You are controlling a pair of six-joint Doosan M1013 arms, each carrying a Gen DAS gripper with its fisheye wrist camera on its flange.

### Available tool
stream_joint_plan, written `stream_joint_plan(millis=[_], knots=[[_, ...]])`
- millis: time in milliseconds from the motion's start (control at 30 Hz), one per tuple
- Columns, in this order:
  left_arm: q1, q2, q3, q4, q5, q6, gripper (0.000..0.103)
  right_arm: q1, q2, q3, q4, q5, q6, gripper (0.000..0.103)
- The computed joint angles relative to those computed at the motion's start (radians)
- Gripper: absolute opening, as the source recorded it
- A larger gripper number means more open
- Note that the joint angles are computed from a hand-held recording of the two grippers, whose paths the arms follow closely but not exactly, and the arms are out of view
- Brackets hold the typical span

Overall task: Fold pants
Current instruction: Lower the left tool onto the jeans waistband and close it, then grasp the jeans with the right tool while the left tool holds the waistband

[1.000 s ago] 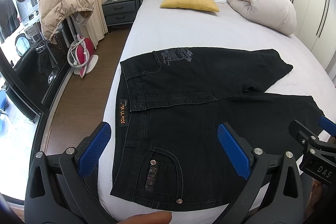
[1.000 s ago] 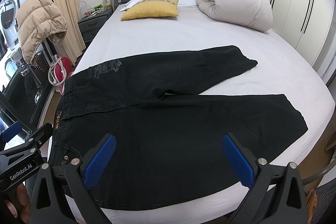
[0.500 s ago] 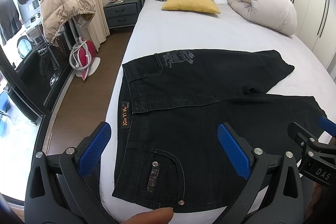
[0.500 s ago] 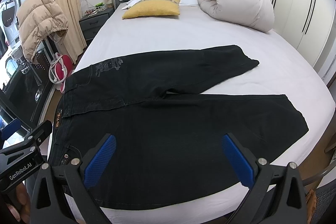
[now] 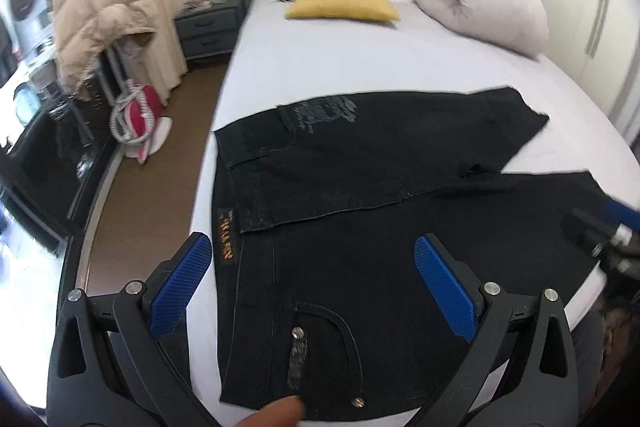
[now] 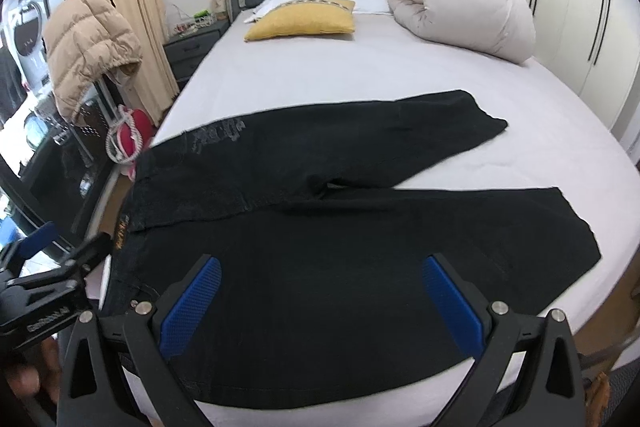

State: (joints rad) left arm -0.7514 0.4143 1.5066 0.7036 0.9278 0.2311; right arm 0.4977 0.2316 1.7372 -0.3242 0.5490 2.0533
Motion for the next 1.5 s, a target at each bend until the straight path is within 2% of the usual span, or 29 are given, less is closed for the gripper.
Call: stream_joint_plan(millis=[33,100,167,233,400,467,600,700,733,833,933,1000,1033,1067,1133,1200,1233,1267,1300,1333,1367,1433,1500], knots=[[0.011,0.001,0.0,-0.02,-0.018,0.021,0.103,-0.01,0.001,-0.002,0.031,-0.018,-0.03,0.103],[0.024,0.017,-0.016,-0.025,0.003,0.059,0.103,-0.027,0.006,-0.012,0.077,-0.038,-0.077,0.103],[0.028,0.035,-0.027,0.025,0.025,0.073,0.103,-0.044,0.013,-0.022,0.129,-0.059,-0.131,0.103],[0.036,0.04,-0.026,0.062,0.013,0.058,0.103,-0.064,0.024,-0.038,0.206,-0.073,-0.209,0.103],[0.111,0.066,-0.064,-0.061,-0.034,0.145,0.103,-0.107,0.073,-0.1,0.356,-0.064,-0.397,0.103],[0.155,0.088,-0.092,-0.101,-0.047,0.199,0.103,-0.12,0.098,-0.13,0.4,-0.045,-0.477,0.103],[0.239,0.136,-0.158,-0.155,-0.115,0.402,0.103,-0.149,0.153,-0.198,0.541,0.036,-0.699,0.092],[0.313,0.206,-0.256,-0.351,-0.126,0.709,0.103,-0.17,0.196,-0.253,0.643,0.111,-0.862,0.085],[0.339,0.236,-0.296,-0.439,-0.113,0.824,0.103,-0.174,0.208,-0.269,0.66,0.129,-0.901,0.084],[0.395,0.315,-0.397,-0.639,-0.038,1.065,0.1,-0.183,0.243,-0.311,0.719,0.177,-1.031,0.079],[0.438,0.378,-0.475,-0.778,0.032,1.181,0.096,-0.194,0.28,-0.354,0.784,0.247,-1.136,0.075],[0.457,0.413,-0.523,-0.82,0.071,1.215,0.096,-0.195,0.301,-0.376,0.797,0.277,-1.175,0.072],[0.468,0.438,-0.559,-0.852,0.111,1.244,0.093,-0.195,0.311,-0.389,0.795,0.29,-1.185,0.07],[0.476,0.456,-0.586,-0.883,0.144,1.271,0.084,-0.195,0.325,-0.406,0.794,0.31,-1.195,0.068],[0.482,0.493,-0.641,-0.897,0.217,1.303,0.081,-0.198,0.344,-0.429,0.82,0.348,-1.217,0.067],[0.482,0.511,-0.674,-0.889,0.252,1.327,0.079,-0.198,0.359,-0.448,0.831,0.364,-1.226,0.066],[0.483,0.521,-0.693,-0.887,0.272,1.334,0.071,-0.198,0.366,-0.458,0.833,0.371,-1.228,0.066],[0.481,0.529,-0.708,-0.878,0.281,1.328,0.053,-0.197,0.374,-0.469,0.831,0.38,-1.232,0.064],[0.483,0.535,-0.721,-0.874,0.29,1.322,0.042,-0.195,0.382,-0.48,0.83,0.387,-1.238,0.064],[0.486,0.541,-0.73,-0.891,0.299,1.324,0.027,-0.193,0.386,-0.488,0.831,0.391,-1.244,0.062],[0.487,0.538,-0.727,-0.91,0.299,1.332,0.019,-0.191,0.397,-0.505,0.834,0.404,-1.252,0.06],[0.474,0.533,-0.72,-0.868,0.288,1.327,0.015,-0.186,0.414,-0.532,0.83,0.416,-1.253,0.059],[0.46,0.511,-0.683,-0.827,0.238,1.318,0.012,-0.178,0.432,-0.566,0.812,0.426,-1.257,0.058]])
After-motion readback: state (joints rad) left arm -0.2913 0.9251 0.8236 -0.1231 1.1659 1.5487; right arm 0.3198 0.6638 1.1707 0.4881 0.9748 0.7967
